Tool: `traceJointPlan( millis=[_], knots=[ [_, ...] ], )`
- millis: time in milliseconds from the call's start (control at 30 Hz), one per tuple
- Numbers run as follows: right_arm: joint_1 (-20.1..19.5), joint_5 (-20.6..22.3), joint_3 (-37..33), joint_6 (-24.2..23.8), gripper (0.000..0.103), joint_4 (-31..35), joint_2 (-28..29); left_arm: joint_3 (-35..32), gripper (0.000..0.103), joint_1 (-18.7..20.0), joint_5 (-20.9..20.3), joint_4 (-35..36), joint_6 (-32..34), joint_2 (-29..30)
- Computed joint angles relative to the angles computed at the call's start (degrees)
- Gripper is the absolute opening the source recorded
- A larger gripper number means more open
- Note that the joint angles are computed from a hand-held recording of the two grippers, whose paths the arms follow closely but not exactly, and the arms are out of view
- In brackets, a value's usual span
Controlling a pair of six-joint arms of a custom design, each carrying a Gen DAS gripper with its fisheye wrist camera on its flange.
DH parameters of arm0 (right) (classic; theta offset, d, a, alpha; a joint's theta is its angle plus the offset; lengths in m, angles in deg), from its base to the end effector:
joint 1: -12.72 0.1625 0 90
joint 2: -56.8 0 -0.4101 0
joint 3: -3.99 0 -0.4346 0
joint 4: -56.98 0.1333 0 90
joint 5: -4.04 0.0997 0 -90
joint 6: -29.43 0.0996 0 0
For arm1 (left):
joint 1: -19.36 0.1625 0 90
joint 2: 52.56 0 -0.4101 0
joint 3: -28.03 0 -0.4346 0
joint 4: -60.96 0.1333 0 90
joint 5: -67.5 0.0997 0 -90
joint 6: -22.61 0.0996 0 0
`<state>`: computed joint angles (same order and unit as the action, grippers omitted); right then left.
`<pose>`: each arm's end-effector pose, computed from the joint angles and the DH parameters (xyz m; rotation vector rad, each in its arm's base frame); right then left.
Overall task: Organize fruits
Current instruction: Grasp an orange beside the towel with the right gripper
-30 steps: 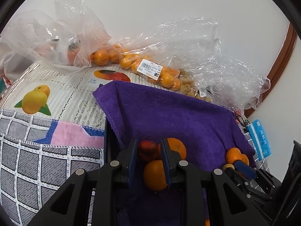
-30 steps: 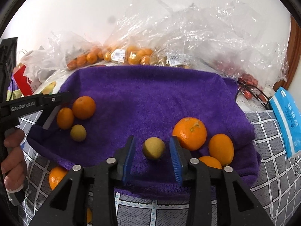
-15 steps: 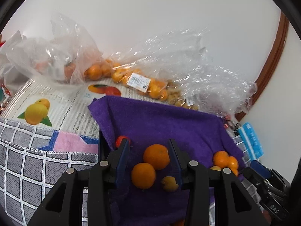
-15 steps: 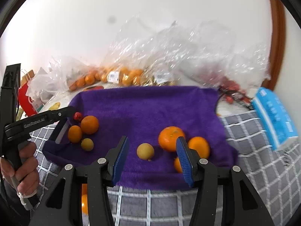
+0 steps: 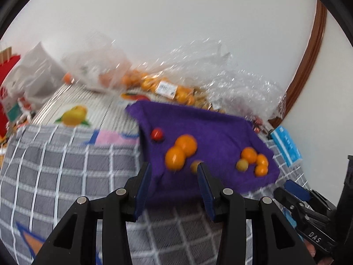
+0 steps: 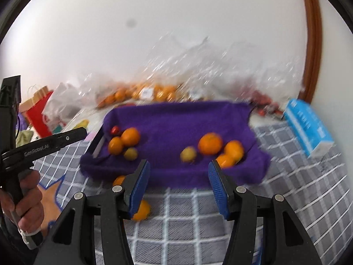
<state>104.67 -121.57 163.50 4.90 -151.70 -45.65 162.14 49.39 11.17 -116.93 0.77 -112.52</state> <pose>0.0843 -0.2638 0.2475 0.0901 -2.1517 1.1040 -0.2871 -0.3837 0.0426 0.8011 2.6241 -0.7929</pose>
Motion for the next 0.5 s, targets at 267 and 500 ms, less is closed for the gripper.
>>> traceJointPlan(
  millis=[267, 500],
  knots=[
    [-0.47, 1.69, 1.73, 0.14, 0.05, -3.88, 8.58, 5.5, 0.041, -0.91, 2.5, 2.2, -3.26, -2.35],
    [-2.98, 2.6, 0.86, -1.42, 0.046, -8.71, 16.33, 6.64, 0.041, 0.18, 0.96, 0.49, -2.42, -0.08]
  ],
)
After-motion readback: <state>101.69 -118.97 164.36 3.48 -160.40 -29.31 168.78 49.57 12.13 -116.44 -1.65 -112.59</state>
